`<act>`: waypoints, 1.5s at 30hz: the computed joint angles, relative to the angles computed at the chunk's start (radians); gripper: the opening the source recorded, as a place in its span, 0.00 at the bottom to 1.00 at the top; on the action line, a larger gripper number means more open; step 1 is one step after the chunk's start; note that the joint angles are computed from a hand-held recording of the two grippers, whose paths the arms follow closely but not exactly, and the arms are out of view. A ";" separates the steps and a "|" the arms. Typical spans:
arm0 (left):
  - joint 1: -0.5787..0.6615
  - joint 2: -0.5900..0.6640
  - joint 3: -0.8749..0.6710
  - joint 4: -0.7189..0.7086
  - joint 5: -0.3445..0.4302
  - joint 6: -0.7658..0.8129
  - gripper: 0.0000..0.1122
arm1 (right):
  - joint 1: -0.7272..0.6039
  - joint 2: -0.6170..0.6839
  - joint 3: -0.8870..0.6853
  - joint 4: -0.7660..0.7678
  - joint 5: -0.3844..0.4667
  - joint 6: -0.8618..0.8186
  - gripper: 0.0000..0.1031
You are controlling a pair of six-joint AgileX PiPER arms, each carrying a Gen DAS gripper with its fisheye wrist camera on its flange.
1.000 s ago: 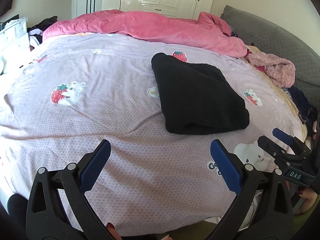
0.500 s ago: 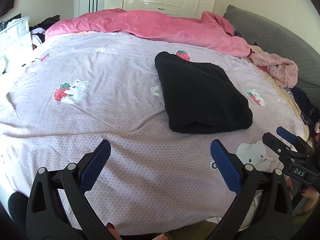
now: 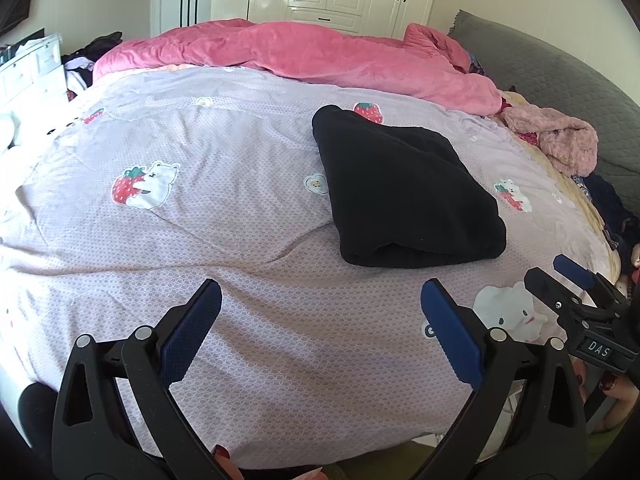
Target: Fold small clothes
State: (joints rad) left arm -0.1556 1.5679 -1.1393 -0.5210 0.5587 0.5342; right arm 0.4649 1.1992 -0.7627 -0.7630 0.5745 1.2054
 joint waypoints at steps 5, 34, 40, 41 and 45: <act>0.000 0.000 0.000 0.004 0.002 -0.005 0.83 | 0.005 0.002 -0.002 -0.010 0.005 0.005 0.95; 0.000 -0.007 -0.003 0.033 0.004 -0.037 0.83 | 0.009 0.020 -0.009 -0.009 0.009 0.004 0.96; 0.003 -0.012 -0.003 0.041 0.011 -0.045 0.83 | 0.013 0.020 -0.011 -0.007 0.015 0.004 0.95; 0.003 -0.012 -0.003 0.041 0.011 -0.045 0.83 | 0.013 0.020 -0.011 -0.008 0.016 0.005 0.95; 0.002 -0.015 0.000 0.040 0.007 -0.047 0.83 | 0.013 0.018 -0.011 -0.006 0.018 0.004 0.95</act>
